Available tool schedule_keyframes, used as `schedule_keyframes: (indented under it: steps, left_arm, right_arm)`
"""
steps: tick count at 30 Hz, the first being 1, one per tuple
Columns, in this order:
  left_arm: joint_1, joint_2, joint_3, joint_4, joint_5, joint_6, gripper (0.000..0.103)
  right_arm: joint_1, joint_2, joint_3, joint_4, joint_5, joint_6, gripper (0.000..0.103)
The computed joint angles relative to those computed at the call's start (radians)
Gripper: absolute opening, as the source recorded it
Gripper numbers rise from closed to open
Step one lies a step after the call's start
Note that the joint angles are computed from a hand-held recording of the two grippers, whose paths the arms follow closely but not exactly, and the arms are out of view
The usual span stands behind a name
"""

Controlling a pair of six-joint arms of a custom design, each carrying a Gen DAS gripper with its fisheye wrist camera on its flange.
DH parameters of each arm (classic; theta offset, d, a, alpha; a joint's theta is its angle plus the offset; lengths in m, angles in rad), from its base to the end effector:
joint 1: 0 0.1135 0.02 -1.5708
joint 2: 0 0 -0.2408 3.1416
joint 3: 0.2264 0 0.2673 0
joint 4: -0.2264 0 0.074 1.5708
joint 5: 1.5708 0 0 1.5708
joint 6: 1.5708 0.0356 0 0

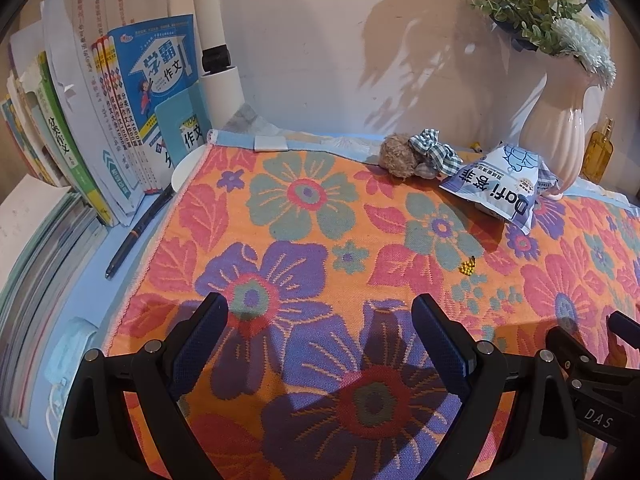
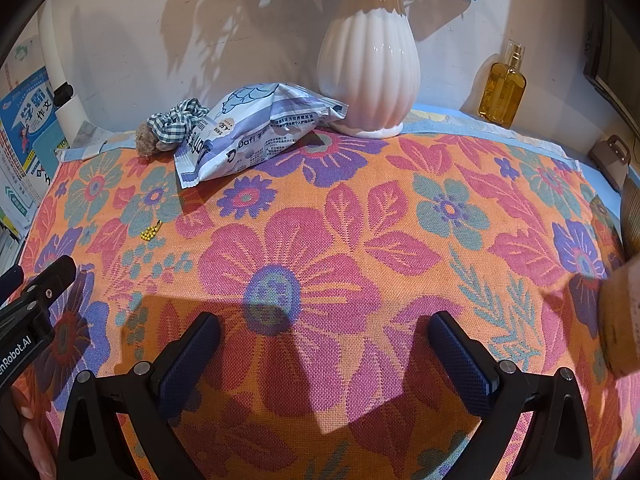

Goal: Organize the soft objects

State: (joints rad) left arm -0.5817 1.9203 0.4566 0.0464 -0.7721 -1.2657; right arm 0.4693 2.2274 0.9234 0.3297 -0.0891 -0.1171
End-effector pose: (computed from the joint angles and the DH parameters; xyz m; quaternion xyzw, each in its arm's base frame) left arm 0.1851 -0.0920 -0.0112 -0.3370 0.8605 0.1697 0.3423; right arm 0.3152 0.1634 -0.0218 -0.2885 0.9104 0.0933 0.2816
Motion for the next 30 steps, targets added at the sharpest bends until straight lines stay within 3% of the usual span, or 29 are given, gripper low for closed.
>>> schedule_keyframes:
  steps: [30]
  left_arm:
    - [-0.001,-0.002,-0.004,0.009,0.0,-0.004,0.093]
  right_arm:
    - [-0.001,0.016,0.006,0.009,-0.001,-0.001,0.103]
